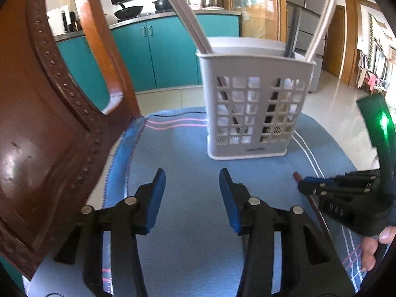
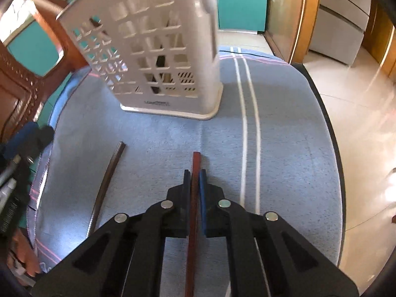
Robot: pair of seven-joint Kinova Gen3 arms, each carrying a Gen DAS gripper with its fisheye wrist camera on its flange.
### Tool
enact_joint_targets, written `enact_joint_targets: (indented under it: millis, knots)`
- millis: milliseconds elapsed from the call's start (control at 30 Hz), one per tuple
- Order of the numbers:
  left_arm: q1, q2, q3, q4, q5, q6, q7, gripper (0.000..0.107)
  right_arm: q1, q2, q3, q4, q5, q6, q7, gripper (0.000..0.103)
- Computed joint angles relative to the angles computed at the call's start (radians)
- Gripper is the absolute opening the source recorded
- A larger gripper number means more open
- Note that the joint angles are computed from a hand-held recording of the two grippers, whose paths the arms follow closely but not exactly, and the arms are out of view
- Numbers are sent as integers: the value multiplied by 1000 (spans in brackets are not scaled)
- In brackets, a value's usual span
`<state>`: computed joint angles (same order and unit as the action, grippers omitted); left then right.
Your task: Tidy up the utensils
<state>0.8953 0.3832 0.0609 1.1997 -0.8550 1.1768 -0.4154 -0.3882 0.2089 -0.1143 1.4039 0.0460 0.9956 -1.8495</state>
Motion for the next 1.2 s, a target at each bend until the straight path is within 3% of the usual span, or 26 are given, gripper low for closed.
enact_joint_targets:
  millis: [400, 733, 800, 867, 967, 1200]
  knots:
    - [3, 59, -2, -71, 91, 3, -93, 51, 64, -46, 18, 8, -28, -1, 25, 20]
    - [3, 119, -19, -136, 175, 40, -188, 54, 45, -47, 10, 32, 2, -21, -11, 30]
    - [3, 127, -22, -142, 191, 43, -200, 43, 45, -47, 9, 33, 2, -23, -11, 30]
    - [0, 131, -29, -146, 221, 40, -217, 25, 45, -48, 9, 34, 2, -23, -9, 30]
    - [-15, 117, -18, -125, 247, 8, -217, 12, 44, -47, 9, 32, 4, -21, -12, 30]
    - [-16, 95, -13, -111, 293, 15, -194, 7, 42, -43, 9, 33, 9, -17, -13, 30]
